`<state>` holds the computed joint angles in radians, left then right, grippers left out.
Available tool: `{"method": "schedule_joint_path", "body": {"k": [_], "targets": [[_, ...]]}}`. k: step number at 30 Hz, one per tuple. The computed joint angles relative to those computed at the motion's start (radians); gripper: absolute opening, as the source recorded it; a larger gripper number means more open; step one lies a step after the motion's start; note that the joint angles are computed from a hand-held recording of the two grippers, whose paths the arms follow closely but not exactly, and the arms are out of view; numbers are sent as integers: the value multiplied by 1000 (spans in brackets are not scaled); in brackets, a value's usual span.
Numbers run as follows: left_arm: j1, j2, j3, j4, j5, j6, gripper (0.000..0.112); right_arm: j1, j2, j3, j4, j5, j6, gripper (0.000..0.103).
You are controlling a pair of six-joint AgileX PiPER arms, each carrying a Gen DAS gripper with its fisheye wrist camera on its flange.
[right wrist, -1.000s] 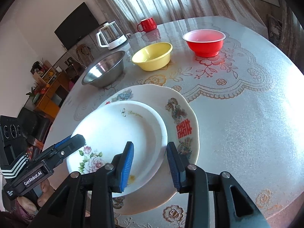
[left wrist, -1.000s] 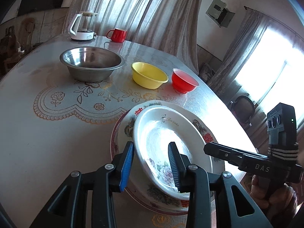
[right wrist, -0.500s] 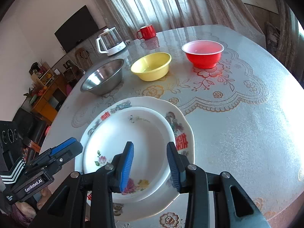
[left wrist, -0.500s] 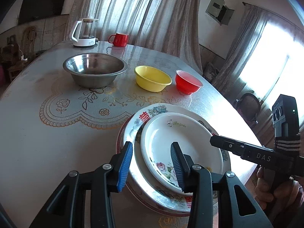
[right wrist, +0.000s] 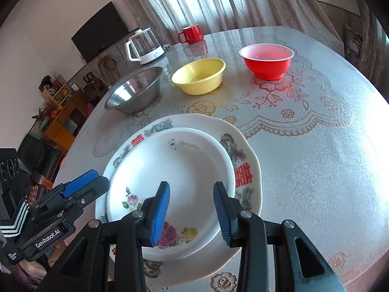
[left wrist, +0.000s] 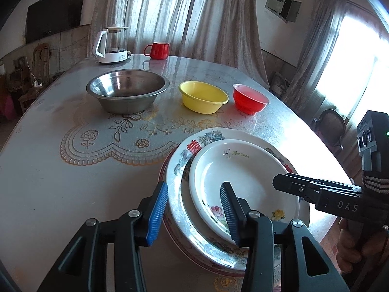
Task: Organize plates and bowls
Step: 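Lower the pink-rose plate with both grippers onto the double-happiness plate, then open both grippers and withdraw them from the plate stack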
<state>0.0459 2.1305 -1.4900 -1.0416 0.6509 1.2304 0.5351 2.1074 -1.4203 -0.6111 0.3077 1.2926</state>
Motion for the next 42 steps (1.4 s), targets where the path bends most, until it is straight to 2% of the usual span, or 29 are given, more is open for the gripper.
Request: {"method": "schedule_joint_path", "body": {"k": [5,9,21,29,42], "targets": [[-1,10,-12,24,0,-27,46,-1,-24,33,-112,-17,121,37],[0,13,-16,31,5,-39,46,-6,-27,38,-132,-17,157,37],[-4,34,-47,72,-3,-98,47,-11,-15,15,-69,-23,89,41],[-2,59,-93,117,4,-170,47,-23,2,-38,23,-16,-29,42],[15,128,-212,203,37,-304,47,-46,100,-215,332,28,-379,42]]}}
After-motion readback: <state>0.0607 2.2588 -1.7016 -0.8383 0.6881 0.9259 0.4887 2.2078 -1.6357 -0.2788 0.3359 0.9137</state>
